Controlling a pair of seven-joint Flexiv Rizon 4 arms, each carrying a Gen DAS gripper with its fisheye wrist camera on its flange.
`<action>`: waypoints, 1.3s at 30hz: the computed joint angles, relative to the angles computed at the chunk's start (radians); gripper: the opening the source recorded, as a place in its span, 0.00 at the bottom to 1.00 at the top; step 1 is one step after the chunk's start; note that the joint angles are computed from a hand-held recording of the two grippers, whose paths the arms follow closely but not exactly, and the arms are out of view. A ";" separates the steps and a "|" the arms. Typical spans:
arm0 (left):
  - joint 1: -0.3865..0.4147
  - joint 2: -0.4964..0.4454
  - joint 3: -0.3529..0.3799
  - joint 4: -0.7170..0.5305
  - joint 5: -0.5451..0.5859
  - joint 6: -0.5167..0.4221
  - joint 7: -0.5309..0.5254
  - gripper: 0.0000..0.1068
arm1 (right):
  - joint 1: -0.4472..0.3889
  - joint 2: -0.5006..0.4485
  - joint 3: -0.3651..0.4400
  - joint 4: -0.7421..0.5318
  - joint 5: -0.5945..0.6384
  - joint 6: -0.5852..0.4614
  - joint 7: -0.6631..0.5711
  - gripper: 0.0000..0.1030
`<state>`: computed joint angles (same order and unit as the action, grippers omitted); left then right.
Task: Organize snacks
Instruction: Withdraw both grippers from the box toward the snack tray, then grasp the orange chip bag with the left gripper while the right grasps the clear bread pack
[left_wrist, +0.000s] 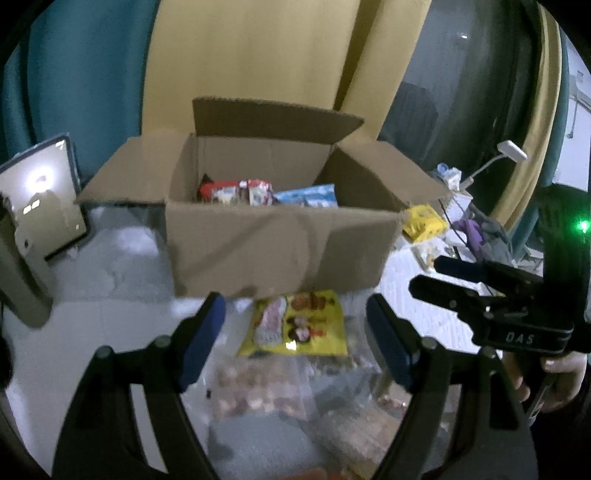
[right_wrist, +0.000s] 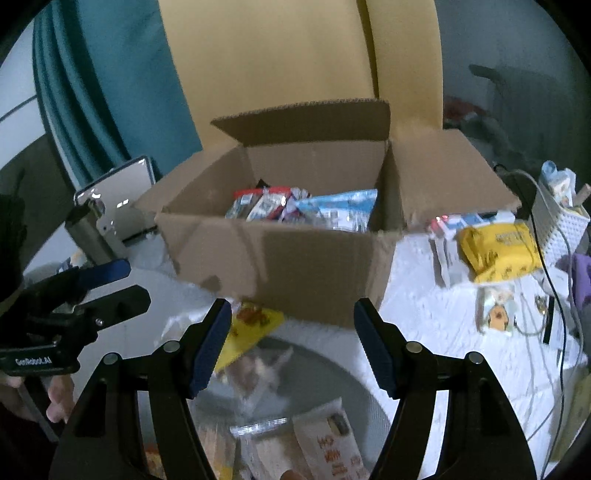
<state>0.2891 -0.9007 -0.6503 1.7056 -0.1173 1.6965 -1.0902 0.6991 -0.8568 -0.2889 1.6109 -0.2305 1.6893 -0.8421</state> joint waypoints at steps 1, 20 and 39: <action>0.006 0.002 -0.003 0.017 -0.001 0.006 -0.006 0.75 | 0.001 0.004 0.004 0.015 0.000 0.007 -0.004 0.70; 0.188 0.035 -0.081 0.291 0.121 0.077 -0.180 0.75 | 0.012 -0.001 0.162 0.087 -0.010 -0.024 -0.045 0.70; 0.279 0.050 -0.136 0.462 0.271 0.136 -0.246 0.90 | 0.139 0.005 0.046 0.187 0.055 0.083 -0.046 0.50</action>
